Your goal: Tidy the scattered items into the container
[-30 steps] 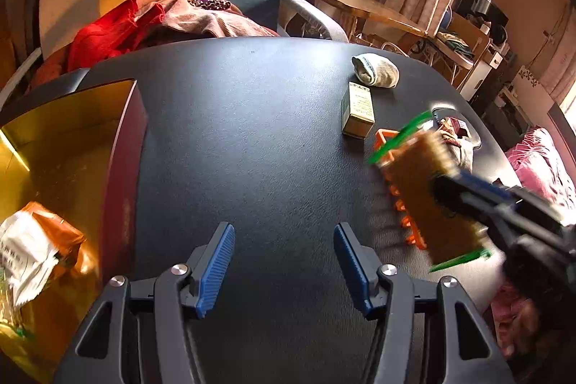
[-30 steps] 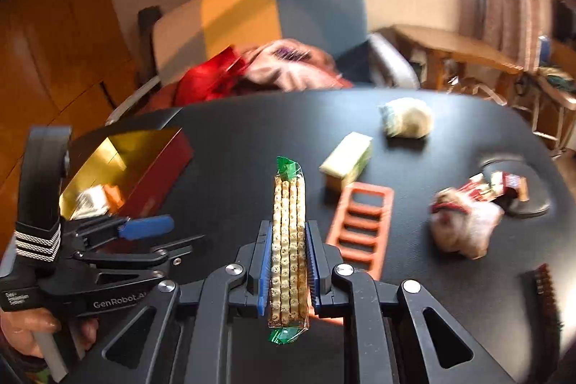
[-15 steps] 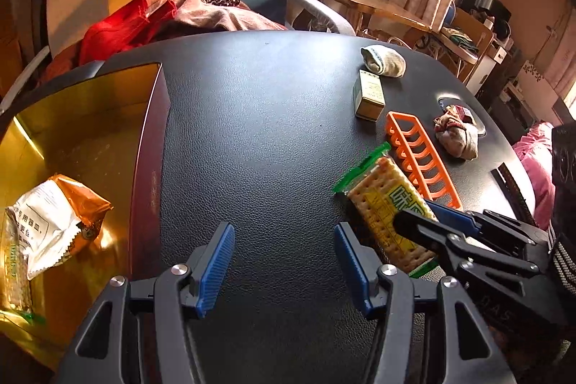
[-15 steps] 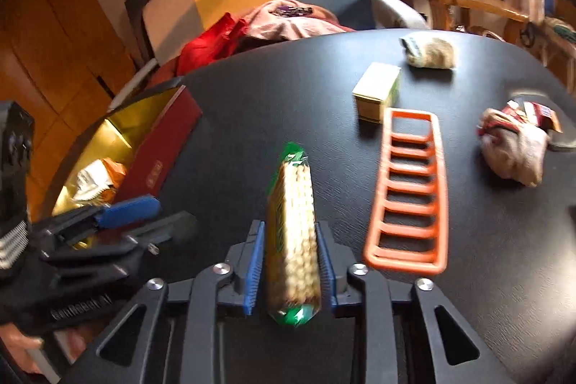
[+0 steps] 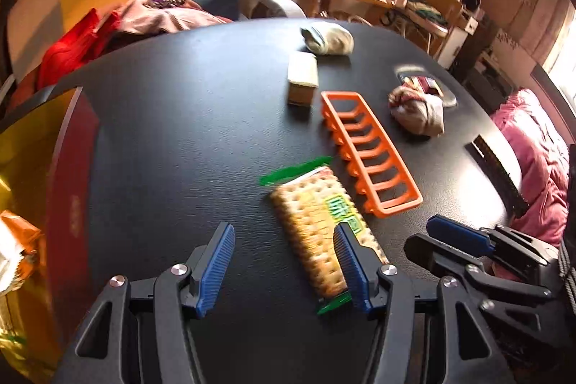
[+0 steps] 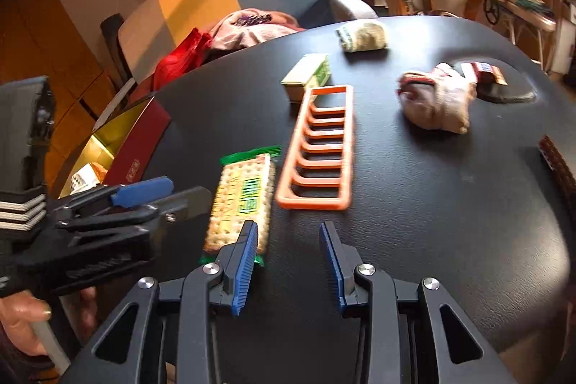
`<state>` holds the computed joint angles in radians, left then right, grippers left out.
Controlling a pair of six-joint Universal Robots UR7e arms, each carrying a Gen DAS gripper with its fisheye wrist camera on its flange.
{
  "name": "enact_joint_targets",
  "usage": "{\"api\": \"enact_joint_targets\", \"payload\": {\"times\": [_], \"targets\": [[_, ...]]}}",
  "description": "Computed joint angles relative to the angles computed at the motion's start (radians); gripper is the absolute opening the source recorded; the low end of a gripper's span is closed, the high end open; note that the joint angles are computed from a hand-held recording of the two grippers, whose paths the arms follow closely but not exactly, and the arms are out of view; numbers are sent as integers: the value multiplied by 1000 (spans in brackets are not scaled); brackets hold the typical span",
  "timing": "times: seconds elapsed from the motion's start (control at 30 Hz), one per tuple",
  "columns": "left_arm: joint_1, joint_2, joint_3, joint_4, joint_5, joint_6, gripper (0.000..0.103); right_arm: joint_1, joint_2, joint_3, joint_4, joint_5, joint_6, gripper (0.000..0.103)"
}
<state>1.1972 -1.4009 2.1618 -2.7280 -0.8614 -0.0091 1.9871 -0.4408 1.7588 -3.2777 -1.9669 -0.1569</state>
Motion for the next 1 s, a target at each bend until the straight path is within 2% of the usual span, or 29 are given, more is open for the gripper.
{"api": "enact_joint_targets", "payload": {"times": [0.1,0.23,0.27,0.37,0.43,0.57,0.63,0.77,0.83,1.0], "targets": [[-4,37,-21,12,-6,-16,59,-9,-7,12,-20,-16,2,36],[-20,85,-27,-9,38,23,61,-22,-15,19,-45,-32,6,36],[-23,92,-23,-28,52,41,64,-25,-16,16,-46,-34,5,36],[-13,84,-19,-45,50,66,64,-29,-10,-14,-28,-46,-3,37],[-3,70,-18,-42,49,67,64,-26,3,-47,-4,-52,-9,46],[20,42,-9,-52,44,90,64,-14,50,-140,58,-67,-14,55],[36,27,-13,-37,24,86,64,-9,78,-191,90,-74,-9,65],[58,6,-18,-19,-1,96,64,3,129,-283,146,-121,-21,65],[67,-2,-20,-7,-20,105,63,11,148,-314,163,-155,-40,51],[78,-24,-5,3,-41,113,57,20,139,-287,152,-196,-97,51]]}}
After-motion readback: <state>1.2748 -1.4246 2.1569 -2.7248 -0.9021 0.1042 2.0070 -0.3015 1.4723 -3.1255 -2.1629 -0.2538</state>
